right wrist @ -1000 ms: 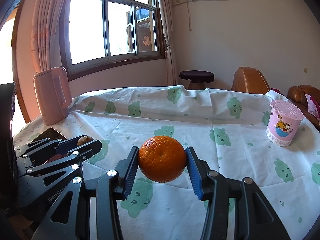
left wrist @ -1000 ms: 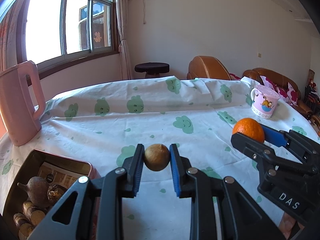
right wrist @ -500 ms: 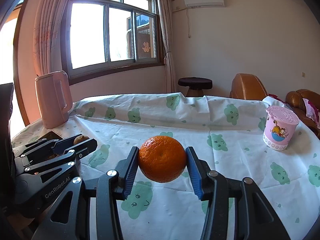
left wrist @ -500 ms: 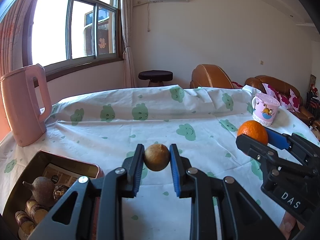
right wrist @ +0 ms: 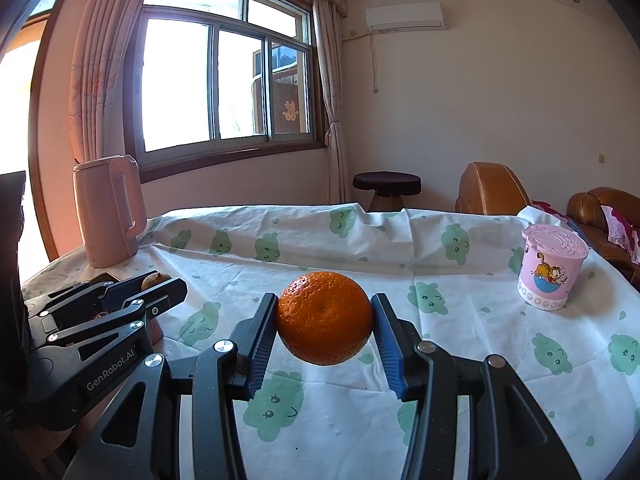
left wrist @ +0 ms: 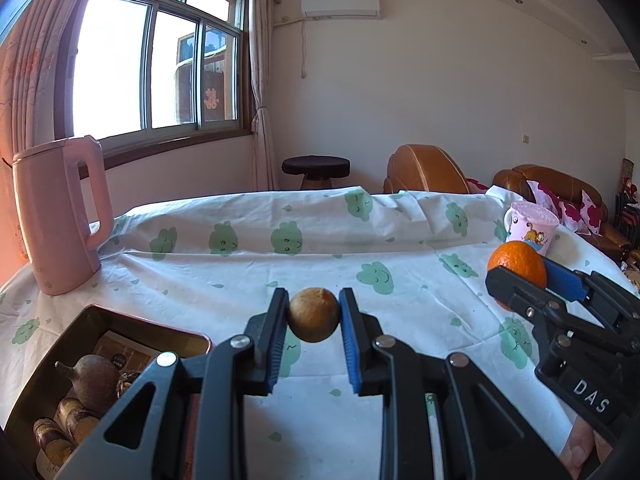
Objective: Organize fruits
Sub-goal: 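Carry the brown kiwi and orange over to the tin box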
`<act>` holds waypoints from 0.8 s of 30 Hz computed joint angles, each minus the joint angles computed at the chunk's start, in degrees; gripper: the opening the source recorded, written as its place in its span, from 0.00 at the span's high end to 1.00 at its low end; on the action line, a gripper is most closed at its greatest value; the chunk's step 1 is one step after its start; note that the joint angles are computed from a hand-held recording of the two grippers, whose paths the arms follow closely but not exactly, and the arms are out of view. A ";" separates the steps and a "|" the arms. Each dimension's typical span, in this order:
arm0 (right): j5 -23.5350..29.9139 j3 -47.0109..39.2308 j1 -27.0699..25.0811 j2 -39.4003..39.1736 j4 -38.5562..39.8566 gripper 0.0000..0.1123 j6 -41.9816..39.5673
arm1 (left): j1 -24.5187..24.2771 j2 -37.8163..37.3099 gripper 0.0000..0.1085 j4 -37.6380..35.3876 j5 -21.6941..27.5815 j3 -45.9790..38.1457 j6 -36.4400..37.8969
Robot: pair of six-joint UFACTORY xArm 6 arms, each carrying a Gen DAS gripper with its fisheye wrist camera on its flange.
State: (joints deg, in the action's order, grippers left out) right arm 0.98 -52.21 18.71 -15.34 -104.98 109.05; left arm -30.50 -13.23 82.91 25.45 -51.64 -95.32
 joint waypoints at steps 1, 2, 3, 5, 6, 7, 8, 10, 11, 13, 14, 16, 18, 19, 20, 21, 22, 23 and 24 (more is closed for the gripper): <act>0.41 -0.04 0.23 -0.28 -1.90 0.56 1.95 | -0.14 -0.16 0.75 0.52 0.26 0.13 -0.51; 0.86 -0.01 0.46 -0.59 -3.32 0.56 3.38 | -0.34 -0.34 0.75 1.12 0.64 0.28 -1.13; 1.26 0.03 0.66 -0.88 -4.74 0.56 4.74 | -0.48 -0.50 0.75 1.71 0.94 0.39 -1.68; 1.93 0.17 1.07 -1.40 -6.89 0.56 6.77 | -0.95 -1.03 0.75 3.09 1.89 0.74 -3.09; 2.27 0.27 1.25 -1.67 -7.93 0.56 7.80 | -1.23 -1.26 0.75 3.92 2.40 0.87 -3.95; 2.69 0.41 1.47 -1.97 -8.87 0.56 8.79 | -1.47 -1.52 0.75 4.83 2.80 1.07 -4.79; 2.97 0.50 1.61 -2.23 -9.76 0.56 9.69 | -1.74 -1.75 0.75 5.52 3.30 1.24 -5.37; 3.71 0.92 1.98 -2.84 -10.78 0.56 10.69 | -2.12 -2.27 0.75 6.55 4.08 1.65 -6.14; 4.02 1.07 2.15 -3.07 -11.21 0.56 11.08 | -2.24 -2.40 0.75 6.93 4.29 1.74 -6.40; 4.60 1.34 2.38 -3.37 -11.46 0.56 11.21 | -2.35 -2.74 0.75 7.37 4.50 2.00 -6.77; 4.87 1.46 2.49 -3.50 -11.45 0.56 11.18 | -2.39 -2.97 0.75 7.58 4.64 2.18 -7.03; 5.30 1.77 2.61 -3.83 -11.31 0.56 11.06 | -2.42 -3.32 0.75 8.01 4.77 2.49 -7.54; 5.66 2.12 2.67 -4.23 -11.26 0.56 11.11 | -2.58 -3.70 0.75 8.36 5.13 2.81 -7.94; 5.75 2.32 2.63 -4.43 -11.21 0.56 11.09 | -2.67 -3.87 0.75 8.47 5.27 2.96 -7.99; 5.86 2.47 2.65 -4.57 -10.95 0.56 10.82 | -2.90 -4.13 0.75 8.50 5.62 3.19 -8.03; 6.06 2.73 2.75 -4.81 -10.57 0.56 10.43 | -3.00 -4.38 0.75 8.66 5.79 3.40 -8.14; 6.17 2.94 2.83 -5.02 -10.34 0.56 10.18 | -3.09 -4.65 0.75 8.83 5.85 3.65 -8.21; 6.26 3.23 2.93 -5.32 -10.07 0.56 9.89 | -3.25 -4.99 0.75 8.93 6.05 3.95 -8.29; 6.43 3.55 3.05 -5.62 -9.65 0.56 9.47 | -3.42 -5.29 0.75 9.03 6.28 4.27 -8.45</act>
